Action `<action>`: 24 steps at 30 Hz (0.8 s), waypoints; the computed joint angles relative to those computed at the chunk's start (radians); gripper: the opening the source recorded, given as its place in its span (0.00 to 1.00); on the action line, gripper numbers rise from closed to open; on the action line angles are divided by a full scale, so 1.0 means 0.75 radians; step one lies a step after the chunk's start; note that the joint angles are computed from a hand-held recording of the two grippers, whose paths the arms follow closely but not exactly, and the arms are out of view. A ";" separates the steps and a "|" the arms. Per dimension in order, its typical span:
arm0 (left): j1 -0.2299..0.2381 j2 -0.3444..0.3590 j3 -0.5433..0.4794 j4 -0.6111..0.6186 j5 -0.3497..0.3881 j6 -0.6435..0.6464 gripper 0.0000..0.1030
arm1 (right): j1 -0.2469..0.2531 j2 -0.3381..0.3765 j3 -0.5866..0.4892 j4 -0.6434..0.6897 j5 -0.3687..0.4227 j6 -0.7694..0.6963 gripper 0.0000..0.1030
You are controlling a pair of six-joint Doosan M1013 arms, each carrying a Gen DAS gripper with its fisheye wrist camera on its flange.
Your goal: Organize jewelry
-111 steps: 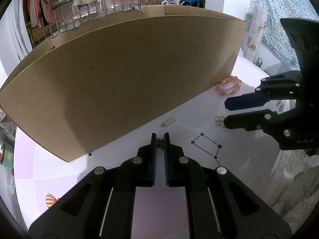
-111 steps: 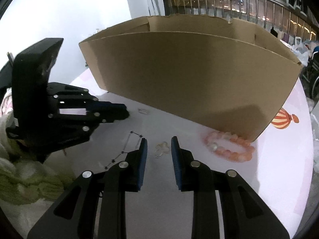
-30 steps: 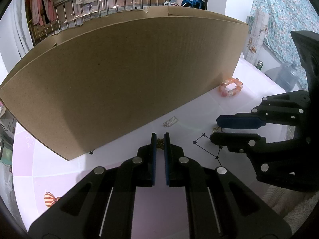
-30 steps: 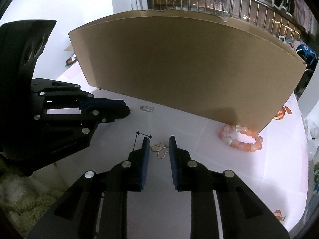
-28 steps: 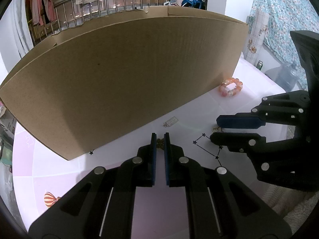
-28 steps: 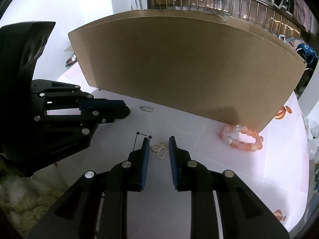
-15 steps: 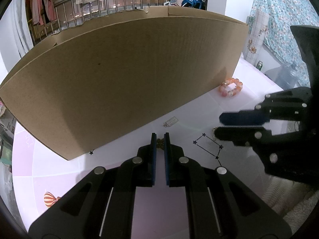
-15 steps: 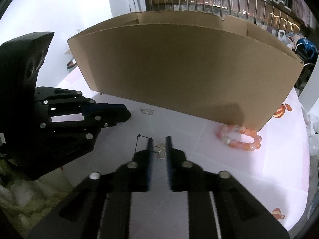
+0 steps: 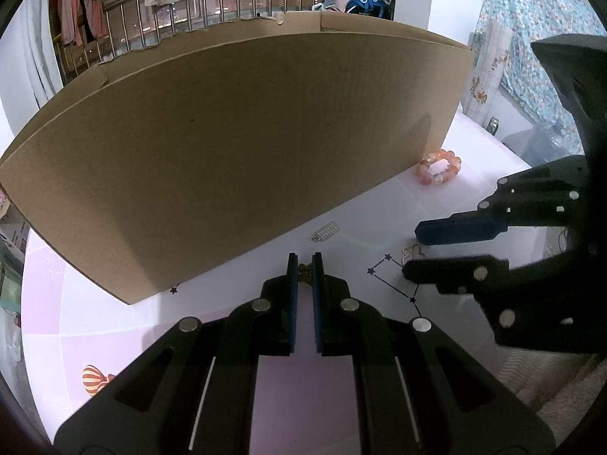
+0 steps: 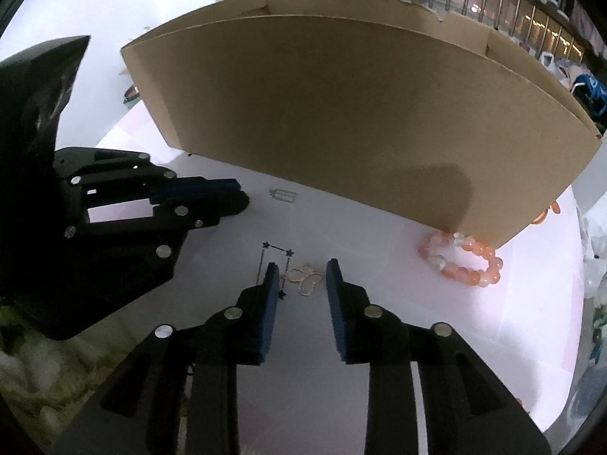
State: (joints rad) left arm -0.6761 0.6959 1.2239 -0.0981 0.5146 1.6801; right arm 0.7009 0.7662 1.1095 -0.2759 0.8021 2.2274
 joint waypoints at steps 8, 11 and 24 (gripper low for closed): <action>-0.001 0.001 -0.001 0.001 0.000 -0.004 0.06 | -0.008 0.012 -0.028 0.033 0.024 -0.022 0.13; 0.000 0.004 -0.004 -0.001 0.001 -0.004 0.06 | -0.009 0.009 -0.024 0.045 0.018 -0.029 0.12; 0.003 0.001 0.003 -0.017 -0.010 0.005 0.06 | -0.028 0.004 -0.015 0.083 0.008 -0.048 0.12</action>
State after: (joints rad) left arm -0.6737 0.6970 1.2261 -0.1111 0.5075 1.6839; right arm 0.6797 0.7693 1.0980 -0.2134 0.8078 2.1917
